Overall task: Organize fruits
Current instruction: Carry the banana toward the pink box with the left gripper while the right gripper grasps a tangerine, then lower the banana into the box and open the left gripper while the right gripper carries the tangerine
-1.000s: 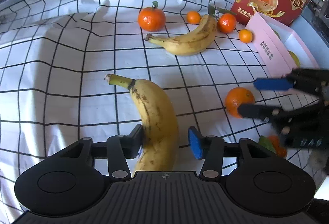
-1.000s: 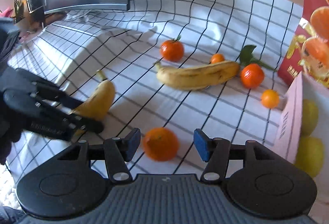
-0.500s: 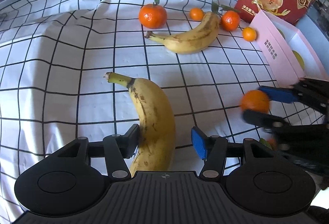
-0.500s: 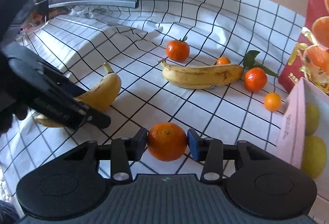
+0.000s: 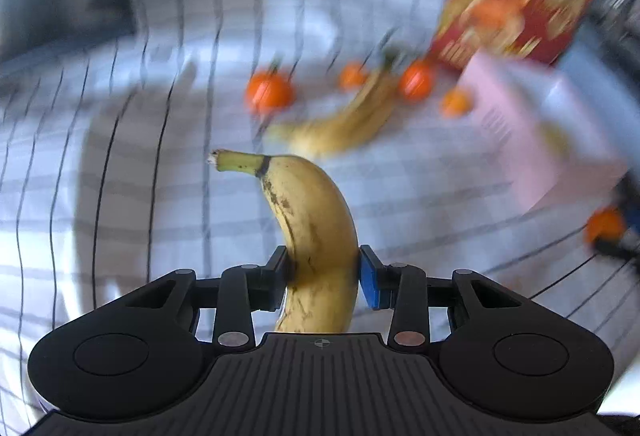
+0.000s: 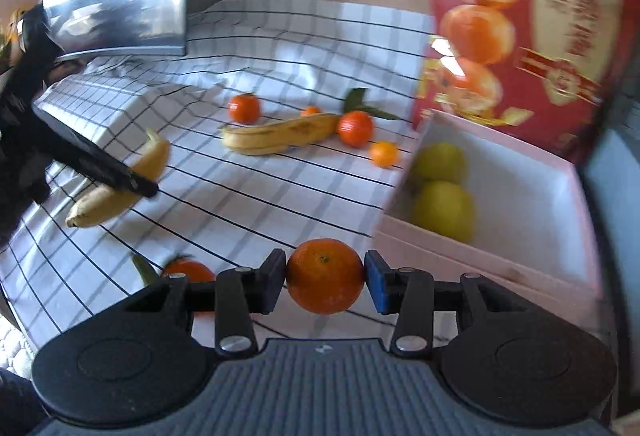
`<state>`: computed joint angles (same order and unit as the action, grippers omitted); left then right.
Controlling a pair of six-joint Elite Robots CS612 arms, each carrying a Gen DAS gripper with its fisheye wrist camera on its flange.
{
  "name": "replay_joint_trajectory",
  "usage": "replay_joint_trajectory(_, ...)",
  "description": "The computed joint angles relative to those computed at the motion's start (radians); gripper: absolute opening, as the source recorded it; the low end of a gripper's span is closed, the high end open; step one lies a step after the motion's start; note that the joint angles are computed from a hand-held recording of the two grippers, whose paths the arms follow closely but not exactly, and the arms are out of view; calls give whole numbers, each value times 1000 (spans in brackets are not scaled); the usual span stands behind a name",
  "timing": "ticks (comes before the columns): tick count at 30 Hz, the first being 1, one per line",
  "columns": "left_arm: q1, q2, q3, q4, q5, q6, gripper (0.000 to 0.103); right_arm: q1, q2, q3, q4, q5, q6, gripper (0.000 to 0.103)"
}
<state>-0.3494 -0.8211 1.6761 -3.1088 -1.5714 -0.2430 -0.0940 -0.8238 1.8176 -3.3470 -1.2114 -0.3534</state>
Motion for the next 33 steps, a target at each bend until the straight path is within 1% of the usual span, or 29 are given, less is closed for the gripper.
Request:
replay_joint_trajectory(2, 0, -21, -11, -61, -66, -11, 42, -15, -12, 25, -29, -13, 25, 43)
replay_joint_trajectory(3, -2, -28, -24, -105, -107, -14, 42, -23, -17, 37, -44, -18, 42, 43)
replay_joint_trajectory(6, -14, -29, -89, -202, -205, -26, 42, -43, -29, 65, -96, -27, 91, 43)
replay_joint_trajectory(8, -24, -16, -151, -219, -271, -39, 42, -54, -35, 86, -143, -40, 113, 43)
replay_joint_trajectory(9, -31, -2, -194, -209, -306, -50, 42, -59, -39, 98, -166, -48, 125, 43)
replay_joint_trajectory(10, -40, 10, -230, -191, -324, -58, 42, -64, -42, 108, -183, -54, 137, 43)
replay_joint_trajectory(13, -74, 69, -355, -84, -343, -68, 42, -82, -50, 139, -224, -76, 198, 43)
replay_joint_trajectory(14, -83, 92, -398, -31, -352, -75, 42, -86, -52, 146, -231, -86, 217, 43)
replay_joint_trajectory(15, -90, 125, -453, 44, -369, -89, 42, -90, -54, 153, -235, -100, 236, 43)
replay_joint_trajectory(17, -102, 173, -527, 165, -383, -119, 42, -97, -56, 166, -245, -122, 267, 43)
replay_joint_trajectory(18, -107, 200, -568, 233, -380, -130, 42, -101, -57, 173, -253, -130, 280, 43)
replay_joint_trajectory(21, -118, 253, -646, 377, -340, -161, 42, -111, -59, 195, -279, -149, 313, 43)
replay_joint_trajectory(23, -121, 270, -677, 460, -307, -159, 42, -115, -59, 205, -283, -161, 336, 43)
replay_joint_trajectory(24, -127, 280, -696, 504, -283, -145, 42, -117, -59, 209, -283, -167, 346, 43)
replay_joint_trajectory(27, -139, 308, -736, 539, -258, -108, 42, -123, -56, 217, -280, -180, 365, 43)
replay_joint_trajectory(29, -150, 324, -765, 588, -228, -102, 42, -126, -53, 217, -274, -184, 372, 43)
replay_joint_trajectory(32, -162, 346, -805, 670, -174, -134, 42, -127, -49, 211, -263, -183, 372, 43)
replay_joint_trajectory(33, -162, 355, -818, 692, -165, -170, 42, -127, -47, 208, -263, -180, 369, 43)
